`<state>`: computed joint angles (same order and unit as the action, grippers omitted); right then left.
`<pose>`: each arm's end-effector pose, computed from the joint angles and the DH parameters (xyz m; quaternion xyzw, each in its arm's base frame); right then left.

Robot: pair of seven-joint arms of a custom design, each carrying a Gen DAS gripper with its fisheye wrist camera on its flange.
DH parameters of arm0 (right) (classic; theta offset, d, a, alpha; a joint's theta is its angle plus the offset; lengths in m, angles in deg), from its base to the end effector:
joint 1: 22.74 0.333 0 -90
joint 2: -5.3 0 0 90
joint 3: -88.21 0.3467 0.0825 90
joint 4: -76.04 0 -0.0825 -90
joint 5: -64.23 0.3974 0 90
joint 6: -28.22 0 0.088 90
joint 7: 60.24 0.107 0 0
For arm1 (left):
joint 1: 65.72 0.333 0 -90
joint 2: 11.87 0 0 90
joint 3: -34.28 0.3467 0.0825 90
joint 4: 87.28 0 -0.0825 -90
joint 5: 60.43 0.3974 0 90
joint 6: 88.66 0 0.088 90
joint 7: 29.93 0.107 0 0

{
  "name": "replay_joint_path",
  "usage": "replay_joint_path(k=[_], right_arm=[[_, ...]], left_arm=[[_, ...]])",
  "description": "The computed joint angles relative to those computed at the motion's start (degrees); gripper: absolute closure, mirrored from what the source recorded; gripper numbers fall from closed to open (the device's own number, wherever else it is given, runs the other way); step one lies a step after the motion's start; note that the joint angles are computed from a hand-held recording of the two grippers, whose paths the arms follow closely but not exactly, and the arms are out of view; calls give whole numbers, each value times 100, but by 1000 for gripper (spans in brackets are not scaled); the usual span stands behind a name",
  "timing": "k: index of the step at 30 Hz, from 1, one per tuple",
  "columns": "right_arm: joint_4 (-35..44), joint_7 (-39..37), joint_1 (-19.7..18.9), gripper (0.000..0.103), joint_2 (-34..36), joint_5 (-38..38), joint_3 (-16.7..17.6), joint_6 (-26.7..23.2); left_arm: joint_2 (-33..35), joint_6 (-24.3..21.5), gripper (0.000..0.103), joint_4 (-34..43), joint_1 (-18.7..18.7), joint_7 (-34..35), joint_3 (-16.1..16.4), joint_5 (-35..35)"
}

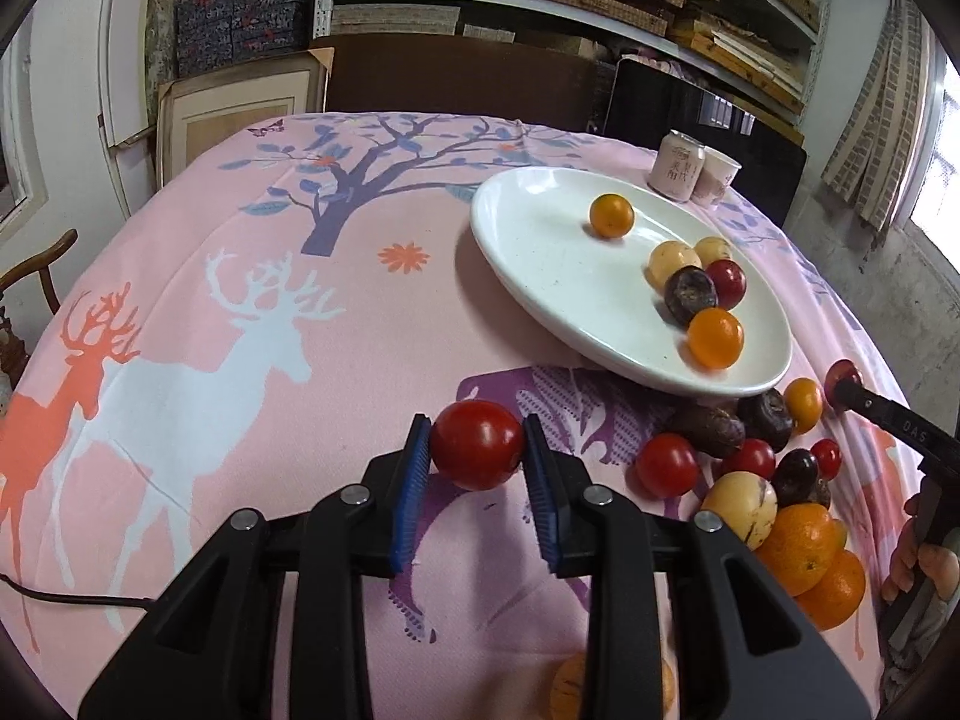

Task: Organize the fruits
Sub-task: 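Grasp the red cherry tomato with the left tool while the right tool grasps a dark red plum, then lower the tomato and plum onto the white plate and open both tools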

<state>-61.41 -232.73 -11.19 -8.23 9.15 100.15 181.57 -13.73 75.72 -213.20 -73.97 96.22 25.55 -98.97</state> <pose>0.4448 0.2250 0.4714 -0.4656 0.7945 -0.2570 0.2931 0.5610 -0.1356 0.4932 -0.5337 0.7567 -0.3442 0.1550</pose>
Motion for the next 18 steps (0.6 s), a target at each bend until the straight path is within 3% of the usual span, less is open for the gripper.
replay_joint_path(k=[2,4,7,13,16,18], right_arm=[[-55,212,-47,62,-72,-189,17,184],[-49,413,-110,62,-102,-375,44,404],[241,192,-86,62,23,-458,88,377],[1360,-1157,249,62,894,36,-160,486],[1647,-1212,417,61,1208,-83,-305,520],[1709,-1001,525,46,1304,-321,-404,440]], left_arm=[[-10,-253,73,156,-23,467,44,-669],[29,-245,73,292,-30,465,6,-730],[249,-221,73,671,-60,-3,-112,-58],[924,-258,73,1546,-111,-1079,-307,1107],[1176,-254,73,1706,-117,-1608,-308,1683],[1298,-438,73,1813,-96,-1857,-298,2055]])
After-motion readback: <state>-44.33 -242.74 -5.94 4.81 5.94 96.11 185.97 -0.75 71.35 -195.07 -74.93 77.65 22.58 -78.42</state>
